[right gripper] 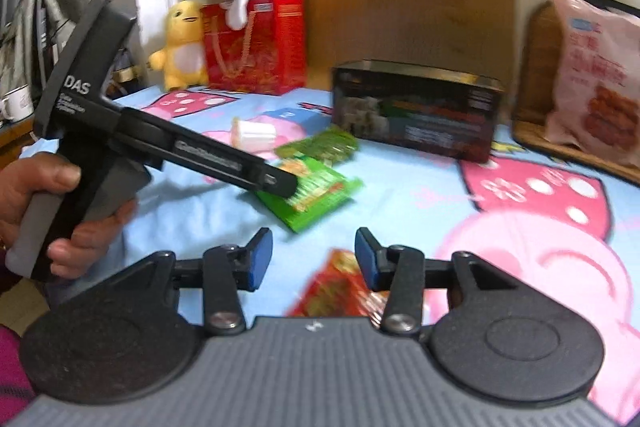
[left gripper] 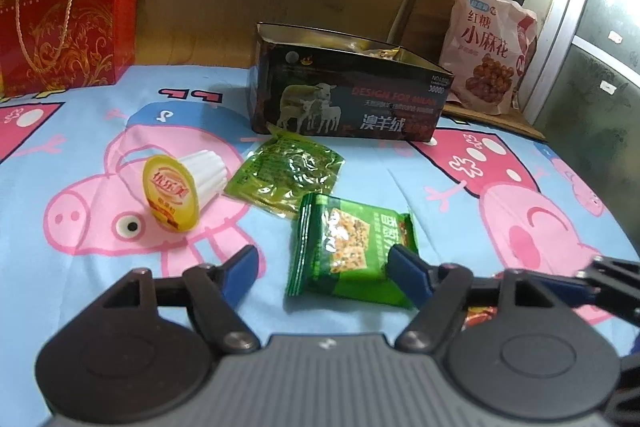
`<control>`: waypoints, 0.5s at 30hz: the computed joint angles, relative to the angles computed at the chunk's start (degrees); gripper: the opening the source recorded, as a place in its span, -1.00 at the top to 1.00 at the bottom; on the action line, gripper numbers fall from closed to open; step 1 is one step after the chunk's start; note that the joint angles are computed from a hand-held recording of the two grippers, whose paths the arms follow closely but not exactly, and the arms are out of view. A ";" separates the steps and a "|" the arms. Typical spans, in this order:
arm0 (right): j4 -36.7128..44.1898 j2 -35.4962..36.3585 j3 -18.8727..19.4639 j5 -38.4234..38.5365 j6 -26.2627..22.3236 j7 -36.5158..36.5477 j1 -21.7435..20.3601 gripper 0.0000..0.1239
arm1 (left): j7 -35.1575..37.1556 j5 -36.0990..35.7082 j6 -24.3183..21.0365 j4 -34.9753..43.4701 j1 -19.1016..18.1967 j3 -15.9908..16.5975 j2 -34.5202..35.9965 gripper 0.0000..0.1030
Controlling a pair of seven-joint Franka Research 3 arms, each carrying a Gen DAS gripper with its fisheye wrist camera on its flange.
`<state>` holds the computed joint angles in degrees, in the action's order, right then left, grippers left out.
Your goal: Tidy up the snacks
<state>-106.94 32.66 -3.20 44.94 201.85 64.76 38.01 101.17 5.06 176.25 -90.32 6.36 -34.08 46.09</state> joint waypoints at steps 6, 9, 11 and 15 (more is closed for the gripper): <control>-7.19 -3.61 1.55 3.61 2.51 0.21 -0.21 0.19 | -2.67 1.22 1.84 -1.74 -2.57 3.68 -2.03 -0.47; -6.26 -2.77 -1.56 9.37 2.45 -4.91 4.17 0.20 | -4.68 2.24 2.54 -2.37 -4.10 5.80 -2.94 -0.50; -4.21 -1.61 -2.98 13.31 2.38 -9.09 6.00 0.21 | -5.83 3.09 2.89 -2.63 -4.98 7.07 -3.39 -0.51; 1.37 1.06 -5.72 22.93 0.80 -16.16 7.93 0.21 | -8.91 5.14 3.73 -3.77 -8.09 11.35 -5.00 -0.52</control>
<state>-105.57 33.73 -8.92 67.88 202.65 48.60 45.94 92.26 10.20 179.98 -94.09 -1.73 -22.73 41.10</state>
